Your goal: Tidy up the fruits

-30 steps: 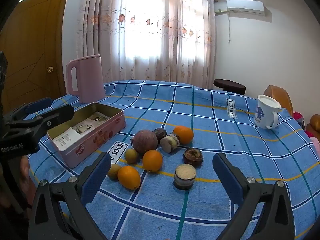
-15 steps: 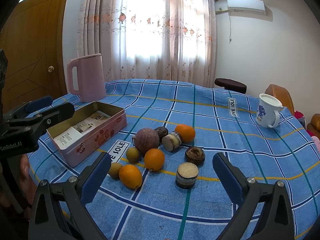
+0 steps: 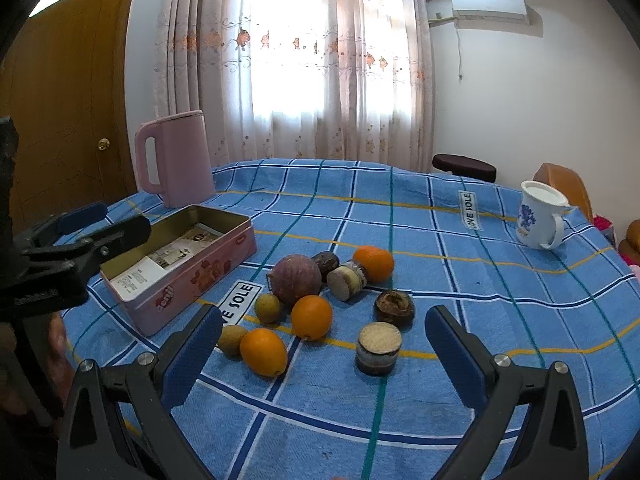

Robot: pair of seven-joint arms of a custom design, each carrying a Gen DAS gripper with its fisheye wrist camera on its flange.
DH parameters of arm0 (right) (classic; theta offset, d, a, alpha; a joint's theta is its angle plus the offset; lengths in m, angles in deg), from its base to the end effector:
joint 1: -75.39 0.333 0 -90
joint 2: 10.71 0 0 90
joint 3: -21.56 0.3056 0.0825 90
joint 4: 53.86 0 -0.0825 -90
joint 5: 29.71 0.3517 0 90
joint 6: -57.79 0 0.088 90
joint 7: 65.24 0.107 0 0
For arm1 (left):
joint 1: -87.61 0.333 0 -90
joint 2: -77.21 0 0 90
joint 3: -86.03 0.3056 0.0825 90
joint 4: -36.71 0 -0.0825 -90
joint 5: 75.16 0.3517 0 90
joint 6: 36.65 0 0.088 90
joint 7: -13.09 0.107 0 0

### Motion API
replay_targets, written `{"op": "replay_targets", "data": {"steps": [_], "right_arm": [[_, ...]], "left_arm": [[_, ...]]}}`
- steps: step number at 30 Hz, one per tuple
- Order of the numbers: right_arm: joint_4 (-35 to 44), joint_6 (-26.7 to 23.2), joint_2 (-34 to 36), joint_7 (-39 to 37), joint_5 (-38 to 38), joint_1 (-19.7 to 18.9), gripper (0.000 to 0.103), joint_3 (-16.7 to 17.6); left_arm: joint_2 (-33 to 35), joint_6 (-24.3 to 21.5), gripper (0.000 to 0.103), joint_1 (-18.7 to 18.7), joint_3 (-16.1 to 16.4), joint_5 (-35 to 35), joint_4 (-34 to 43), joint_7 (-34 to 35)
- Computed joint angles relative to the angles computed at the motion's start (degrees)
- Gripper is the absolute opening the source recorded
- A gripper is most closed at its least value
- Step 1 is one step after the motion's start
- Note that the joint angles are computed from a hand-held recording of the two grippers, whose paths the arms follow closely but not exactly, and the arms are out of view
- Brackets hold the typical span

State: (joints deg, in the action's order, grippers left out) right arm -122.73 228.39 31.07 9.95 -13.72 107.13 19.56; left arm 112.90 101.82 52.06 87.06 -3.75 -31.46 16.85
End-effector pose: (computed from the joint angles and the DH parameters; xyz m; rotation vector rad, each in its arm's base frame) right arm 0.6636 0.3688 0.4798 -1.8725 1.0477 -0.5911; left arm 0.6105 -0.4192 0.4943 -1.5772 1.3550 -0.9160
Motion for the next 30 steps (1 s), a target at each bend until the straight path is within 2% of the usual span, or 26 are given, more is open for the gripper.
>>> {"op": "replay_targets", "data": {"steps": [4, 6, 7, 8, 10, 12, 14, 16, 19, 21, 24, 27, 30], "right_arm": [[2.0, -1.9, 1.6, -1.9, -1.0, -0.1, 0.099, 0.8], [4.2, -4.1, 3.1, -2.6, -1.2, -0.3, 0.085, 1.4], [5.4, -5.8, 3.8, -3.2, -1.3, -0.7, 0.074, 2.1], [7.1, -7.9, 4.7, -3.7, -1.1, -1.1, 0.07, 2.8], [10.1, -10.9, 6.6, -4.4, -1.1, -1.5, 0.07, 3.7], [11.7, -12.3, 7.8, -4.0, -2.0, -0.8, 0.067, 2.9], [15.6, -16.1, 9.7, -4.5, -2.4, -1.1, 0.058, 3.6], [18.7, -19.1, 11.4, -4.4, -2.6, -1.3, 0.053, 3.9], [24.6, -23.5, 14.8, -3.6, -3.0, -1.7, 0.038, 4.3], [22.5, -22.5, 13.7, -4.8, -2.0, -2.5, 0.038, 5.5], [14.7, -16.5, 9.6, -7.9, 1.0, -3.8, 0.037, 7.5], [7.4, -10.0, 5.5, -9.0, 3.0, -4.1, 0.037, 7.3], [3.4, -6.0, 3.2, -8.9, 4.2, -3.9, 0.037, 6.5]], "left_arm": [[0.0, 0.5, 0.103, 0.9, -0.5, -1.6, -0.9, -0.2], [0.0, 0.8, 0.103, 1.6, -1.2, -3.6, -1.2, 1.0], [-0.1, 1.5, 0.103, 1.8, -1.1, -3.7, -1.6, 0.6], [0.0, 2.5, 0.103, 1.9, -1.0, -3.6, -1.8, 0.0], [0.0, 1.8, 0.103, 1.9, -1.2, -4.4, -1.7, 2.1], [0.1, 2.3, 0.103, 1.7, -0.8, -3.8, -1.8, 2.2], [0.5, 3.4, 0.103, 1.5, -0.3, -2.7, -1.7, 0.8], [0.7, 3.5, 0.103, 1.5, -0.5, -2.8, -1.6, 2.0], [1.2, 3.6, 0.103, 1.6, -0.7, -3.8, -0.9, 3.6], [1.8, 3.8, 0.103, 1.5, -0.6, -4.2, -0.2, 4.0], [2.9, 4.6, 0.102, 1.4, -0.8, -5.4, 1.2, 5.7], [4.4, 5.3, 0.098, 1.2, -1.1, -7.3, 3.3, 7.8], [7.1, 5.5, 0.091, 0.9, -1.5, -10.4, 7.0, 12.0]]}}
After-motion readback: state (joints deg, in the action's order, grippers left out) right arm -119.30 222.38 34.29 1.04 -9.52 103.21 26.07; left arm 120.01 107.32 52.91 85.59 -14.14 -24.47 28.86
